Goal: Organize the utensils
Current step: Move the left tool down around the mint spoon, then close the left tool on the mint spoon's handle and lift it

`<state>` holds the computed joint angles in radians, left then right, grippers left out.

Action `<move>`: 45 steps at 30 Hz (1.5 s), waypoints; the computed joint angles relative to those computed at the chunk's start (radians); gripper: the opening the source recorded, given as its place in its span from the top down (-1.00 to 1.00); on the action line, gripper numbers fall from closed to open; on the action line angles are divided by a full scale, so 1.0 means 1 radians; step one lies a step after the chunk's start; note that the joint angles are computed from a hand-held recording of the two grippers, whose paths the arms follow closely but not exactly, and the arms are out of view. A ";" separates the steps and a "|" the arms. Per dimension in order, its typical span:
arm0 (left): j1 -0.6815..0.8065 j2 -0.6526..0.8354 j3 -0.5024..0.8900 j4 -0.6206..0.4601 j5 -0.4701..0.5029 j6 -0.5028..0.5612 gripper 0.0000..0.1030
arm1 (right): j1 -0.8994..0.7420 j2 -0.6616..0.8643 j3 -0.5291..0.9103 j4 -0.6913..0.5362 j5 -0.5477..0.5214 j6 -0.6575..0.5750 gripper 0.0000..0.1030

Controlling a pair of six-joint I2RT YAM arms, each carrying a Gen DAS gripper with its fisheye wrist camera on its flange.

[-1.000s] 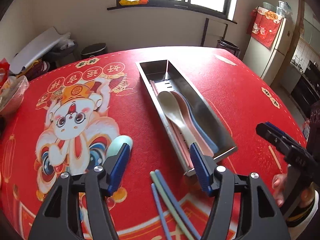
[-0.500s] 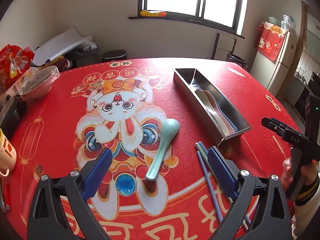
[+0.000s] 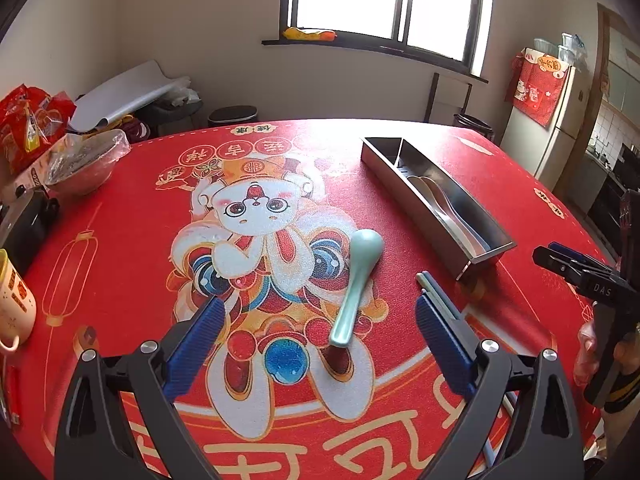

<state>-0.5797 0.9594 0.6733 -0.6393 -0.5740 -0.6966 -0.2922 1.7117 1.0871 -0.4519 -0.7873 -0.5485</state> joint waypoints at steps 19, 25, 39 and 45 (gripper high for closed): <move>0.179 0.135 -0.068 0.289 0.222 0.254 -0.44 | -0.027 0.054 -0.001 0.019 -0.041 0.059 -0.70; 0.236 0.360 0.043 0.350 0.338 0.353 -0.10 | -0.045 0.082 0.023 -0.002 -0.075 0.066 -0.70; 0.355 0.503 0.102 0.417 0.477 0.307 0.30 | -0.062 0.124 0.069 -0.062 -0.112 0.039 -0.70; 0.309 0.493 0.109 0.377 0.443 0.310 0.69 | -0.067 0.137 0.082 -0.076 -0.120 0.043 -0.70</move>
